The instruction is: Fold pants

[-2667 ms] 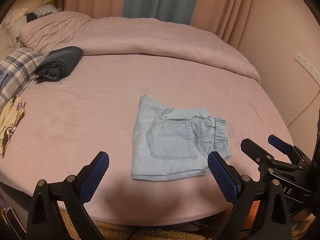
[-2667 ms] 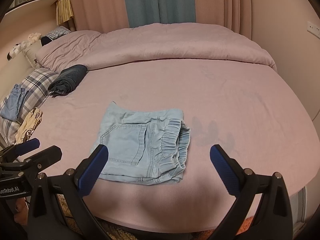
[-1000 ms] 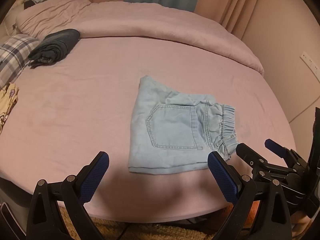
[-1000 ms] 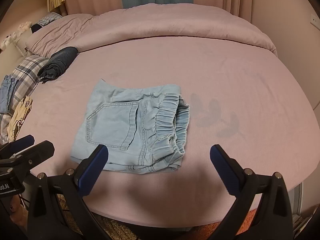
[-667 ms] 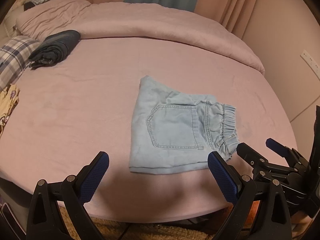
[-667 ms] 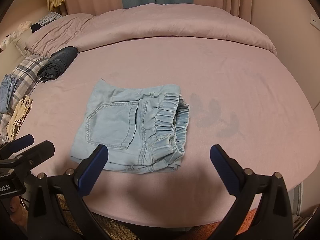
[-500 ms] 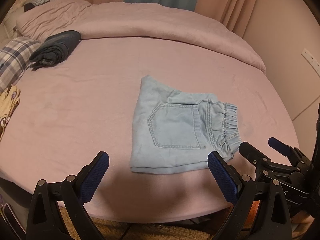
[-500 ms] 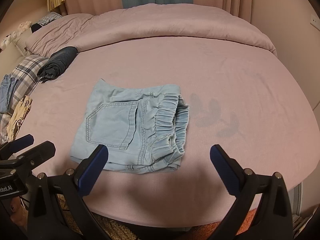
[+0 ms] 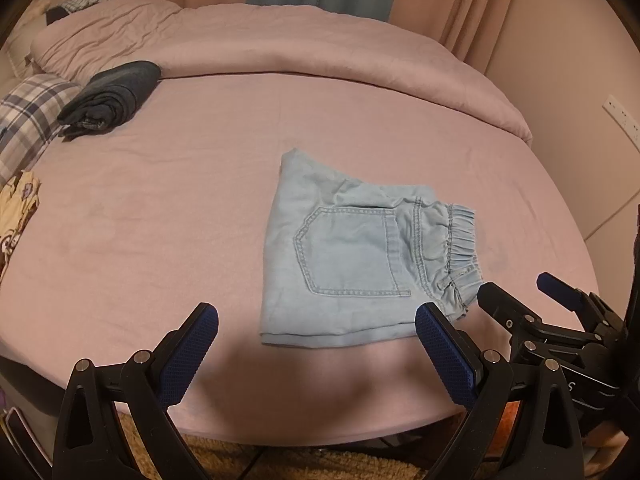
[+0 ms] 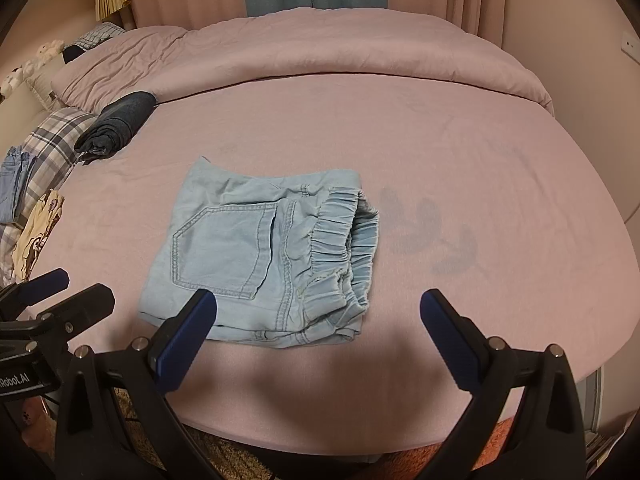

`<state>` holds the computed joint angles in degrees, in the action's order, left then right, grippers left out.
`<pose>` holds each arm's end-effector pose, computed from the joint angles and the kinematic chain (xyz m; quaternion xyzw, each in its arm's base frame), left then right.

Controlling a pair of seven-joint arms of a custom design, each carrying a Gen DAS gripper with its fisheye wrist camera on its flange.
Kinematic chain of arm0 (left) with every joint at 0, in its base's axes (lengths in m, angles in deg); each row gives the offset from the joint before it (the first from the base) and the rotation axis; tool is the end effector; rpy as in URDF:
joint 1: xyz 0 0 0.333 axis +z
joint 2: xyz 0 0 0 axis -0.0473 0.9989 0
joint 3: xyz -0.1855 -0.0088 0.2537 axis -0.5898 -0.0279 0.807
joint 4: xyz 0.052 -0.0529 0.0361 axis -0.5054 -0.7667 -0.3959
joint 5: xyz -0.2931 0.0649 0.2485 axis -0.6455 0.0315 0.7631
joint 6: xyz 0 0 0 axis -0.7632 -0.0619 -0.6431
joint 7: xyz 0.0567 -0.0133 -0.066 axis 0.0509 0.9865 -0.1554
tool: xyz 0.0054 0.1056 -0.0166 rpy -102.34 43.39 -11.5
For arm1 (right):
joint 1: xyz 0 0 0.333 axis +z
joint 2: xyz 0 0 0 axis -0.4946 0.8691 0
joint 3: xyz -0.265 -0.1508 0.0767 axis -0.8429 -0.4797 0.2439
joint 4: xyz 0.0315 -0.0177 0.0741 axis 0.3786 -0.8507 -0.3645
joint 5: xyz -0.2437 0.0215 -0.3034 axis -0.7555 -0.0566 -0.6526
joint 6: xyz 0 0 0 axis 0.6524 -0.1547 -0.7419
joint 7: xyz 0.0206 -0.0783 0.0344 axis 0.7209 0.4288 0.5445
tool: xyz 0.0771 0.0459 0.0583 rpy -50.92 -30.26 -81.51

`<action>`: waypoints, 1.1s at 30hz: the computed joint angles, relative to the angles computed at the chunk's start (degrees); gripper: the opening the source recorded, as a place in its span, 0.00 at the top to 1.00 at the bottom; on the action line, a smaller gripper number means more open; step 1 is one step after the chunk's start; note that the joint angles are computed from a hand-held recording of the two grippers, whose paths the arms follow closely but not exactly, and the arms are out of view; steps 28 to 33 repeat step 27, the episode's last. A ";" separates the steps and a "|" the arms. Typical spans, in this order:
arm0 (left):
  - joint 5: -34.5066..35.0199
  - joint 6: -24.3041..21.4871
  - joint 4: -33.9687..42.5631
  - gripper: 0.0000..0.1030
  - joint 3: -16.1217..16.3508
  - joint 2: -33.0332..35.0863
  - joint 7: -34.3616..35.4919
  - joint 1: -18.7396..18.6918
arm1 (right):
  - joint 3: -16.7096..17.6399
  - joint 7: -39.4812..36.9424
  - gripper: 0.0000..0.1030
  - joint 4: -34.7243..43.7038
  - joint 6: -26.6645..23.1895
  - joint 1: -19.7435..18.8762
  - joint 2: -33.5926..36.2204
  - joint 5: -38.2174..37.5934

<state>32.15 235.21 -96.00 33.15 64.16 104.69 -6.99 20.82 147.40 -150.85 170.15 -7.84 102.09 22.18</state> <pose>0.7121 -0.1401 0.4230 -0.6139 0.7260 -0.2908 0.1073 0.6688 0.2618 0.4272 -0.6231 0.7180 -0.2220 0.2166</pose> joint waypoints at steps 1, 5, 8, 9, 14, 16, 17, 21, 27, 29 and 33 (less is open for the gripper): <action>-0.10 0.06 -0.05 0.04 -0.09 0.00 0.13 0.10 | 0.05 -0.24 0.01 0.15 -0.07 -0.11 0.07 0.13; -0.17 0.14 -0.23 0.04 -0.12 -0.09 0.15 0.10 | 0.04 -0.58 0.01 -0.04 0.09 -0.30 -0.03 0.29; -0.19 0.13 -0.26 0.04 -0.14 -0.11 0.22 0.12 | 0.01 -0.59 0.01 0.06 0.00 -0.23 0.02 0.31; -0.17 0.19 -0.33 0.04 -0.12 -0.13 0.19 0.10 | 0.00 -0.63 0.01 -0.06 0.05 -0.27 -0.06 0.32; -0.27 0.17 -0.23 0.04 -0.21 -0.07 0.40 0.19 | -0.02 -0.70 0.01 -0.09 0.10 -0.27 -0.07 0.34; -0.33 0.18 -0.31 0.04 -0.25 -0.11 0.48 0.22 | -0.01 -0.64 0.01 0.04 0.05 -0.23 0.01 0.35; -0.33 0.20 -0.32 0.04 -0.24 -0.11 0.48 0.18 | 0.00 -0.67 0.01 0.05 0.06 -0.24 0.01 0.37; -0.21 -0.19 -0.08 0.04 -0.20 0.06 0.48 0.16 | -0.01 -0.73 0.01 -0.01 0.09 -0.28 -0.03 0.40; -0.44 -0.44 0.35 0.04 -0.32 0.21 0.97 0.37 | -0.06 -0.71 0.01 -0.01 -0.02 -0.21 -0.05 0.33; -0.44 -0.44 0.35 0.04 -0.32 0.21 0.97 0.37 | -0.06 -0.71 0.01 -0.01 -0.02 -0.21 -0.05 0.33; -0.44 -0.44 0.35 0.04 -0.32 0.21 0.97 0.37 | -0.06 -0.71 0.01 -0.01 -0.02 -0.21 -0.05 0.33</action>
